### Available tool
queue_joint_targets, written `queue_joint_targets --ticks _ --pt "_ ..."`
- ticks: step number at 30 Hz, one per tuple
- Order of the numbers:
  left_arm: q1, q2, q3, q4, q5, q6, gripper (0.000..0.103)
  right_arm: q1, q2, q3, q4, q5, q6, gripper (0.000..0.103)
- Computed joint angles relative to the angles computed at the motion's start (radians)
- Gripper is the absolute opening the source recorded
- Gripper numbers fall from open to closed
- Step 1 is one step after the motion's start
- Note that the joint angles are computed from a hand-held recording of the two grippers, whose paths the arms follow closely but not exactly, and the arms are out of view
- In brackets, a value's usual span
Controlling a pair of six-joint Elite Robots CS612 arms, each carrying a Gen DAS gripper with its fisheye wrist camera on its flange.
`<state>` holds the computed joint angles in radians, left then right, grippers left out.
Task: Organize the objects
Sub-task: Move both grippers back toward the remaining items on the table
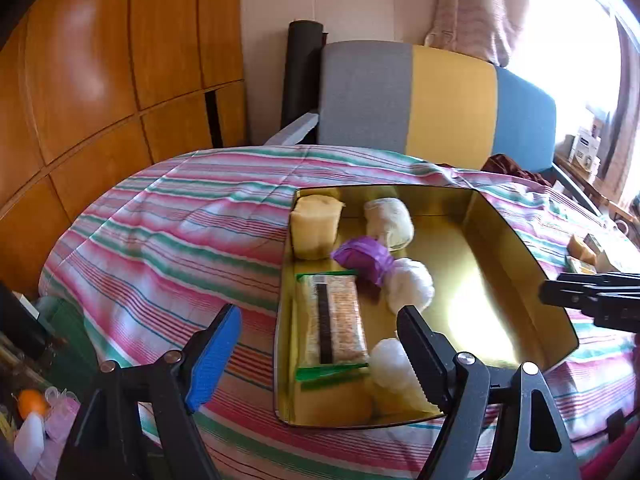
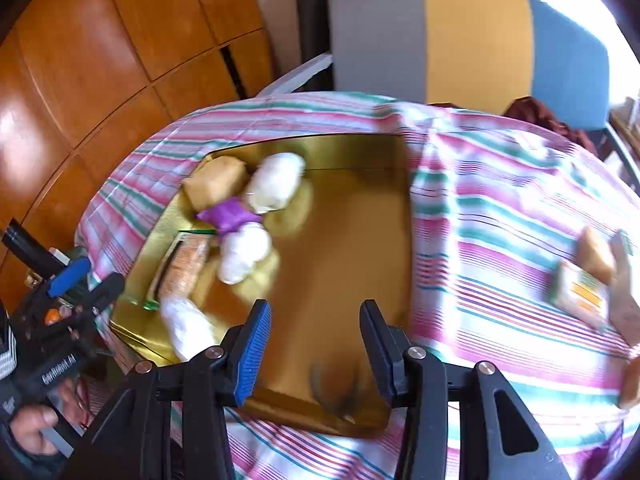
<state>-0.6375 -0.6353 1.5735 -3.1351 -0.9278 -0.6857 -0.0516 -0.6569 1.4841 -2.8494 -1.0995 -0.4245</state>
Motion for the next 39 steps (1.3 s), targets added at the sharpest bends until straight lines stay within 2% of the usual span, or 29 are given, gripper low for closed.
queue_joint_targets --ticks 10,14,19,23,24,26,28,30,33,39 --pt "-0.019 0.01 -0.038 -0.027 -0.009 0.102 0.081 -0.095 -0.026 0.048 -0.118 -0.104 0.082 0.047" --pt "-0.026 0.02 -0.065 -0.029 -0.025 0.15 0.081 -0.132 -0.024 0.044 -0.148 -0.165 0.142 0.047" --pt "-0.035 0.039 -0.117 -0.028 -0.059 0.225 0.081 -0.171 -0.012 0.026 -0.194 -0.277 0.219 0.047" --pt "-0.045 0.059 -0.171 -0.034 -0.1 0.304 0.081 -0.204 0.012 0.003 -0.208 -0.332 0.334 0.047" --pt "-0.048 0.065 -0.187 -0.035 -0.111 0.328 0.081 -0.215 0.016 -0.001 -0.2 -0.33 0.381 0.047" --pt "-0.053 0.077 -0.217 -0.032 -0.14 0.369 0.081 -0.246 0.026 -0.009 -0.179 -0.248 0.511 0.047" --pt "-0.057 0.09 -0.251 -0.02 -0.167 0.4 0.081 -0.262 0.031 -0.011 -0.168 -0.24 0.608 0.047" --pt "-0.062 0.107 -0.29 0.003 -0.196 0.424 0.081 -0.275 0.032 -0.002 -0.213 -0.221 0.67 0.047" --pt "-0.07 0.133 -0.349 0.043 -0.239 0.456 0.081 -0.282 0.033 -0.001 -0.202 -0.196 0.694 0.047" --pt "-0.081 0.187 -0.474 0.166 -0.316 0.515 0.081 -0.285 0.033 -0.002 -0.192 -0.165 0.68 0.047"
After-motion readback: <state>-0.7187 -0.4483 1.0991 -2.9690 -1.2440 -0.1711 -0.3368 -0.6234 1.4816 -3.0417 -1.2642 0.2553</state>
